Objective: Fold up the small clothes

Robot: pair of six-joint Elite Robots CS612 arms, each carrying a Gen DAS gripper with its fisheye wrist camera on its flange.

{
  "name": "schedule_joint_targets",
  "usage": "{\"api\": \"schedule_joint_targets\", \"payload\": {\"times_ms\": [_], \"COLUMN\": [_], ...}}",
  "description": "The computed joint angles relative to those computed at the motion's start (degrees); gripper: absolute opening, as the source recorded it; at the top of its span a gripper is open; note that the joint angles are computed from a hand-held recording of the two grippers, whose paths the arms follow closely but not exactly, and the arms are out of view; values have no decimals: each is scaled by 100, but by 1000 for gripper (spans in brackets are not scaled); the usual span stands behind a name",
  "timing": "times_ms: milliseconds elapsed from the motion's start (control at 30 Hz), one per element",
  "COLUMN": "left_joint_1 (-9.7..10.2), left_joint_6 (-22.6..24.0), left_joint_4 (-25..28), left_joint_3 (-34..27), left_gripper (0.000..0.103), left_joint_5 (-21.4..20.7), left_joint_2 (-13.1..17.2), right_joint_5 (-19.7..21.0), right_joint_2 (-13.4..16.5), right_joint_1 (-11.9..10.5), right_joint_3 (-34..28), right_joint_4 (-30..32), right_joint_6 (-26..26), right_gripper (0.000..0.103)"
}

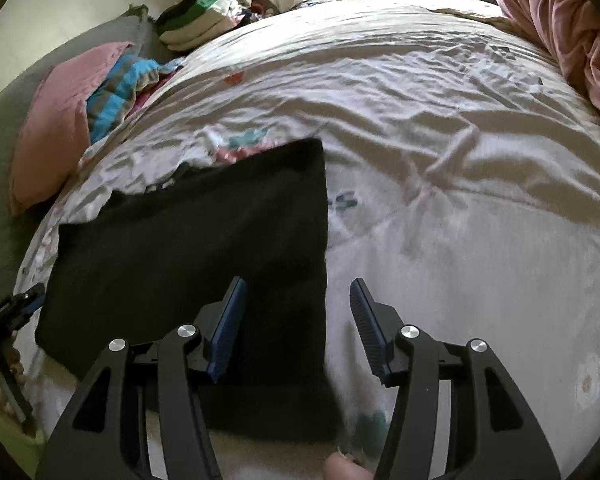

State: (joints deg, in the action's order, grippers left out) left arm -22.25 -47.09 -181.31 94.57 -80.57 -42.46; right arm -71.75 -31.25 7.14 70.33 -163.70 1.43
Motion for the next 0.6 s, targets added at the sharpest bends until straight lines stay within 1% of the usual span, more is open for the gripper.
{"api": "schedule_joint_targets", "payload": {"times_ms": [100,133,167,200,233,267,333,433,467,533,600], "left_joint_1": [-74,-104,-136,-152,-169,-191,-260,-343,-365,-380,-421], "left_joint_6": [23,36,55,65,72,93,207,280,316,300,338], "left_joint_4": [241,333,400,396,379,393,540,678,729,726,793], "left_joint_3": [73,95,125,155,190,215,252,286,295,314,335], "left_gripper": [41,39,30,23,13,12,11,11,11,12,15], "left_joint_5": [-8,44,95,90,70,100,306,563,623,660,811], "left_joint_2": [-50,-71,-90,-100,-113,-128,-171,-198,-198,-204,-232], "right_joint_5": [48,54,26,90,105,2,-111,-189,-287,-348,-504], "right_joint_2": [-85,-100,-129,-148,-165,-191,-262,-276,-268,-267,-297], "right_joint_1": [-4,-5,-3,-14,-16,-3,6,1,10,19,50], "right_joint_3": [161,193,257,314,359,418,569,610,619,625,661], "right_joint_4": [127,194,207,147,89,-7,-188,-115,-108,-121,-170], "right_joint_6": [-142,-197,-238,-229,-224,-251,-358,-338,-311,-302,-397], "right_gripper": [52,46,40,23,13,10,8,8,8,9,11]}}
